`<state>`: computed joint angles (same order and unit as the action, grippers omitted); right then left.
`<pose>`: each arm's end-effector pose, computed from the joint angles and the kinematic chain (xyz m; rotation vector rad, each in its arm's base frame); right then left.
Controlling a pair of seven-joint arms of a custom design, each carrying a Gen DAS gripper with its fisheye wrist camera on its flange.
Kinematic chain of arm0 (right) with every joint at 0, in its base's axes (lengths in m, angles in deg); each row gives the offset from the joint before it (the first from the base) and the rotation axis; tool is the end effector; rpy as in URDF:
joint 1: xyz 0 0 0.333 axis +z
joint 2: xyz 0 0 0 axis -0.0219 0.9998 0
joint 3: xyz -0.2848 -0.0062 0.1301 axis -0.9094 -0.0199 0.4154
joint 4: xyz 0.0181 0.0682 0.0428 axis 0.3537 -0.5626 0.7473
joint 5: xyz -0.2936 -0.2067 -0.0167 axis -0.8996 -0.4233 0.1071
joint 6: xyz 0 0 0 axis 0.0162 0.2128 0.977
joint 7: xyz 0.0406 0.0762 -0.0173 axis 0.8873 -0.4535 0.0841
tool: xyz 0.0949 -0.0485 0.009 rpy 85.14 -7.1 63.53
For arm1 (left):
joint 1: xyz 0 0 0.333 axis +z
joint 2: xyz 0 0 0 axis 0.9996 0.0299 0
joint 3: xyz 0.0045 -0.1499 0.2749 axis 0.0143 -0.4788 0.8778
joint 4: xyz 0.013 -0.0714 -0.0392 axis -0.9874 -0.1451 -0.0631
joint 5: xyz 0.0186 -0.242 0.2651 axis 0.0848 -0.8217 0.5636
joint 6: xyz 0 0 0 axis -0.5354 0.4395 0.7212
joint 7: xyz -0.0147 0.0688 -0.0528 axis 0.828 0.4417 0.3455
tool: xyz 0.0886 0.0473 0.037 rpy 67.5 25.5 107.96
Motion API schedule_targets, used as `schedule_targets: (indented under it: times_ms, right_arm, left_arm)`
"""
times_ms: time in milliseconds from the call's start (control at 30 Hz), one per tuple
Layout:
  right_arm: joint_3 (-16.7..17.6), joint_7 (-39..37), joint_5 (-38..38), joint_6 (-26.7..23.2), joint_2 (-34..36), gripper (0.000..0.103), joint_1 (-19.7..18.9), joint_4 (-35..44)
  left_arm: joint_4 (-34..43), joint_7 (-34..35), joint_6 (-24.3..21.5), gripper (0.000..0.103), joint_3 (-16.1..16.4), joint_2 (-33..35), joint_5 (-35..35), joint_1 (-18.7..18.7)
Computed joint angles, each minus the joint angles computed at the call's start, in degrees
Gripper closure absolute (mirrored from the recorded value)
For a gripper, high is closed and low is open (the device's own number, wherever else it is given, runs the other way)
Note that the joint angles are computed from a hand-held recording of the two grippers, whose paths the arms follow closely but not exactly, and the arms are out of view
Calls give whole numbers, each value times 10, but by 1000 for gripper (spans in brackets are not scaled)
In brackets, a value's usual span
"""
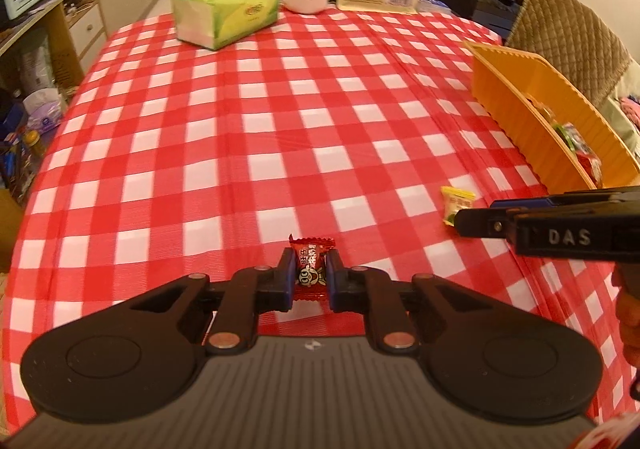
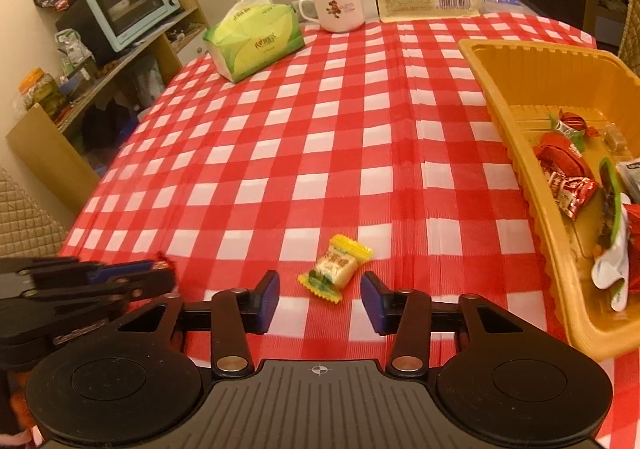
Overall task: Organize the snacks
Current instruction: 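Grasp the red candy with the left tool while the right grasps the yellow candy, then carry both held candies over the orange tray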
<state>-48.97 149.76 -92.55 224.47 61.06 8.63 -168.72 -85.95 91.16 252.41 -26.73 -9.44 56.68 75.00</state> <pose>0.4545 0.1801 0.4162 -1.3720 2.1005 -0.3984 0.5437 -0.3130 0.4003 -1.2780 2.4693 -0.8890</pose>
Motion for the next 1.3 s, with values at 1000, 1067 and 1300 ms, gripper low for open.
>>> schedule_targets:
  times_ms: [1000,1067,1300]
  right_arm:
    - [-36,-79,-49,-35,47,82,54,50]
    - [-34,-83,-31,-16,36,82,51,39]
    - [-13,-115,42,43,-21,82,28,-18]
  left_arm:
    - [-44,-60,19,89,19,-41,28,-3]
    - [-50,-59,21,89,17,-47,26,-2]
    - [-72,-43,23,89,2,-76,-2,0]
